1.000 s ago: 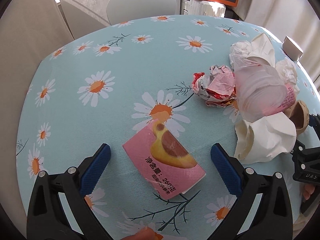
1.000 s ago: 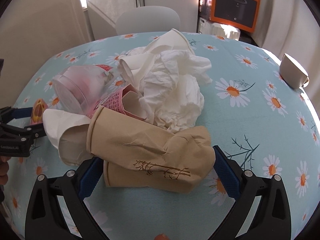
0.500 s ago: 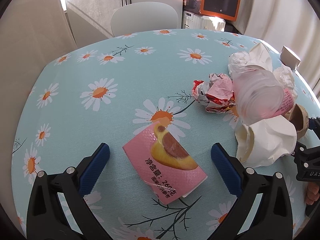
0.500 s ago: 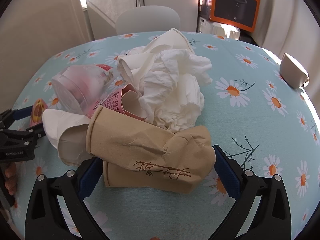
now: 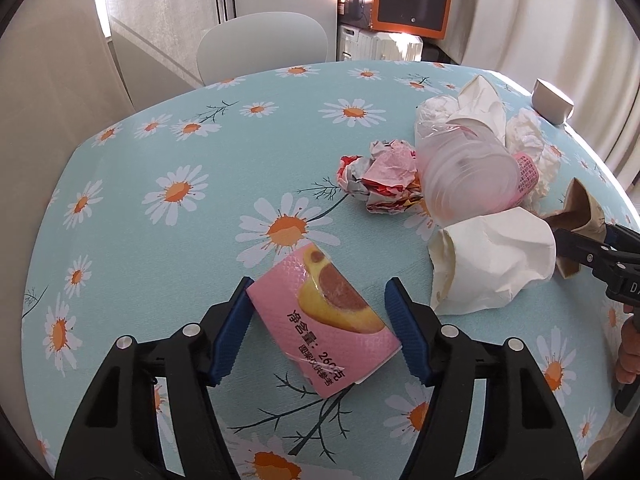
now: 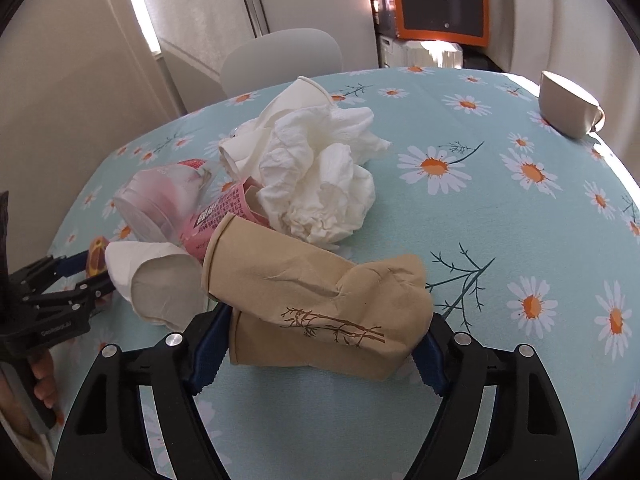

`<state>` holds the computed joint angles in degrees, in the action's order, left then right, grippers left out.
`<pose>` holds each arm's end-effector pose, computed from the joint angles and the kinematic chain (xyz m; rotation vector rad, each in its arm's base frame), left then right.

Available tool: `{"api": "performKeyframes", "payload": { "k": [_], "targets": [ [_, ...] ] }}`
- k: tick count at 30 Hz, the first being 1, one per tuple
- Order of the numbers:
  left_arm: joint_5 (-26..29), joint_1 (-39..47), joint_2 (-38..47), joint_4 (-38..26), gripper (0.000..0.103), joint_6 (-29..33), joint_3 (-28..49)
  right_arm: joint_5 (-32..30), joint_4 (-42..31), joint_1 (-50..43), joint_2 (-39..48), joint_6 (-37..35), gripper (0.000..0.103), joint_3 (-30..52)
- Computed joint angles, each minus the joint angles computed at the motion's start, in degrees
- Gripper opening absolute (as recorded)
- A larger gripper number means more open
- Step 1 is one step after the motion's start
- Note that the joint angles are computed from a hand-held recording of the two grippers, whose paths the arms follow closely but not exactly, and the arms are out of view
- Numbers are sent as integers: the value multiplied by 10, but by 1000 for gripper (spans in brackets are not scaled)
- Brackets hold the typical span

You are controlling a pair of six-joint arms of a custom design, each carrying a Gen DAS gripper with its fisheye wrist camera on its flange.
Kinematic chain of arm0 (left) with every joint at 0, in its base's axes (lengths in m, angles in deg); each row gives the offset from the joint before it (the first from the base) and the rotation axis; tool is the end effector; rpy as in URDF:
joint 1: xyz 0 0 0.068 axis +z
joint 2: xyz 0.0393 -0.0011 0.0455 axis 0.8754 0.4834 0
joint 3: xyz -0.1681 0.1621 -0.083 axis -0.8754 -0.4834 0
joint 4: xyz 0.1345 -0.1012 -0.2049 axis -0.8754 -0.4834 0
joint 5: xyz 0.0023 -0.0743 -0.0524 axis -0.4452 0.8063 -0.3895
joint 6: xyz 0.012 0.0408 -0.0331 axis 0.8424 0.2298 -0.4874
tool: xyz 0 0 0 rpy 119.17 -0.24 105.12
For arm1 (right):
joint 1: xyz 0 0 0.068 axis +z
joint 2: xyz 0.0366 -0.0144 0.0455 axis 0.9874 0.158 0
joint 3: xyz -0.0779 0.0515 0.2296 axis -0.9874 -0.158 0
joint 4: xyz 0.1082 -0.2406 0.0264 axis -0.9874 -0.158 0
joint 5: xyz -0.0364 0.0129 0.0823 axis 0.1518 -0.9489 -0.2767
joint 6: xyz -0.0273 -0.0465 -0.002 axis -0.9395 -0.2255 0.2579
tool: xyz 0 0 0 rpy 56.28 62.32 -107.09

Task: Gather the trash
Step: 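Carry the pink box and brown bag in both grippers over the black trash bin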

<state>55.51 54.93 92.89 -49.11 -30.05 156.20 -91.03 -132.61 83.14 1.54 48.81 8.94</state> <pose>0.2652 -0.0270 0.2984 0.0441 2.4921 -0.0138 0.2792 0.0211 0.3194 -0.1938 2.4414 0.3661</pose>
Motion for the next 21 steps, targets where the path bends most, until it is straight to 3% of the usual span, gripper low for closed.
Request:
{"api": "performKeyframes", "payload": {
  "k": [4, 9, 15, 21],
  "targets": [
    [15, -1, -30, -21, 66, 12, -12, -19, -3, -50, -51, -19, 73, -29],
    [11, -37, -90, -56, 66, 22, -25, -90, -44, -178, -110, -69, 73, -42],
    [-5, -158, -133, -85, 66, 18, -12, -178, -101, -369, -150, -179, 74, -50],
    [-45, -323, -100, -69, 66, -10, 17, -275, -184, -574, -141, -342, 74, -53]
  ]
}}
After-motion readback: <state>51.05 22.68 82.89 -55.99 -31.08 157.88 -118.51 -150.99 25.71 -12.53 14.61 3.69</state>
